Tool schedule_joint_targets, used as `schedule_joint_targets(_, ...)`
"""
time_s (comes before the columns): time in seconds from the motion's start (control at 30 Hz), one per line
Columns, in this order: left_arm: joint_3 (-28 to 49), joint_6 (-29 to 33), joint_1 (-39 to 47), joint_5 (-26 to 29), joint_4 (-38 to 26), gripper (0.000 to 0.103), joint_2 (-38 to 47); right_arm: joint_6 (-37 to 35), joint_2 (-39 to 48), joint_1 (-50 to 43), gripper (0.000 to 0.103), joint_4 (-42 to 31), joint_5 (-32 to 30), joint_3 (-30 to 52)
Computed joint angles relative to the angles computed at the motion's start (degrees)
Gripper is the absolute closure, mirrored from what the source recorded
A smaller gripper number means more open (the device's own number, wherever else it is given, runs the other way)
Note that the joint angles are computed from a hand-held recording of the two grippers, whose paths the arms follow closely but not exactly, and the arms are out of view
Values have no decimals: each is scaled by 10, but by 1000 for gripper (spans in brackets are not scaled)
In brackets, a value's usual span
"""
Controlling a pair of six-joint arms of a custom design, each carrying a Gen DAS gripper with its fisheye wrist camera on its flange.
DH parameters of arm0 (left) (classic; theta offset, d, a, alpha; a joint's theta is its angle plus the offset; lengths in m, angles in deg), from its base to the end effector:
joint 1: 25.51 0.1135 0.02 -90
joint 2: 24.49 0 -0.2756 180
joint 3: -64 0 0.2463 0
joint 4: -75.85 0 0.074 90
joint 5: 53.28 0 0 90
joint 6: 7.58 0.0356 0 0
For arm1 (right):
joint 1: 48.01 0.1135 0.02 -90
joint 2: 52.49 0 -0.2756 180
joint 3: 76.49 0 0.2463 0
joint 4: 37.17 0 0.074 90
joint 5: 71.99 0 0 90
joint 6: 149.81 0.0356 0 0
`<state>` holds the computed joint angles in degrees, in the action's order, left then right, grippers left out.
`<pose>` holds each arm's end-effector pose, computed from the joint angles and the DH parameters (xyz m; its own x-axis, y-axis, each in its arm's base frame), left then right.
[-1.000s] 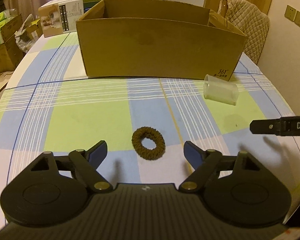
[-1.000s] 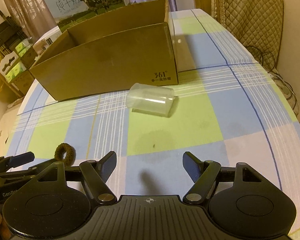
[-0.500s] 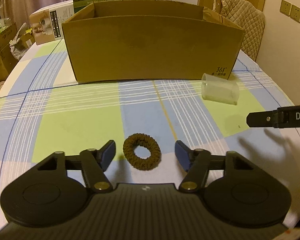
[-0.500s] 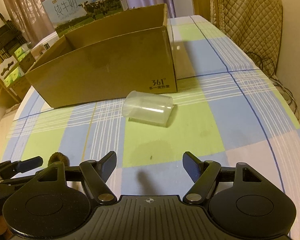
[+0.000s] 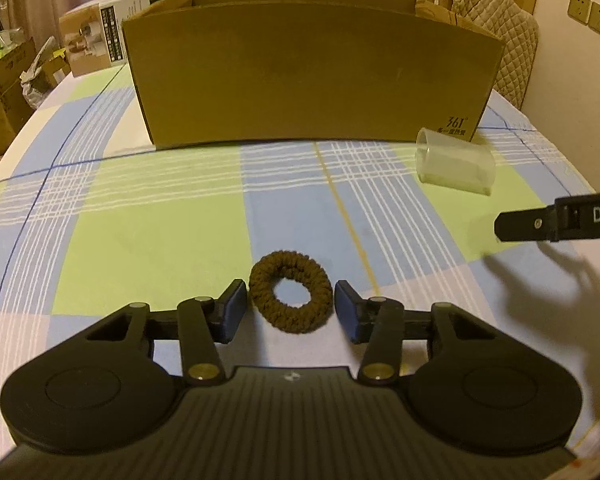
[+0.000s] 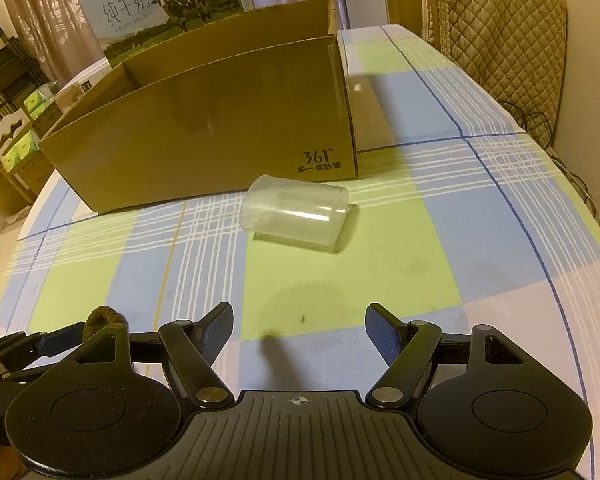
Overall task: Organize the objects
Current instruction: 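Lower the left tool onto the brown hair tie and close it, then grasp the clear plastic cup with the right tool while the left tool holds the hair tie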
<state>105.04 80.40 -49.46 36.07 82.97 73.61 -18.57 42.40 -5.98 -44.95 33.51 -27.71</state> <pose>0.2408 -0.1065 0.0958 -0.7131 0.2782 -0.6435 0.3743 0.9272 -0.0140 0.2129 0.1791 0.1231 -0.7994 0.1346 -0.5855 -0.0016 0.9741 0.2262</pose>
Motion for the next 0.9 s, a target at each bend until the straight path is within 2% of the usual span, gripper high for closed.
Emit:
schedule_joint_targets(0.13, -3, 4, 1, 1, 7, 65, 1, -2, 6, -1, 33, 1, 2, 4)
schedule_joint_targets(0.27, 4, 10, 2, -2, -5, 87, -2, -9, 12, 1, 33, 5, 13, 10)
schedule_joint_targets(0.9, 63, 26, 37, 23, -35, 88, 6, -70, 106, -33, 32, 65, 25, 94)
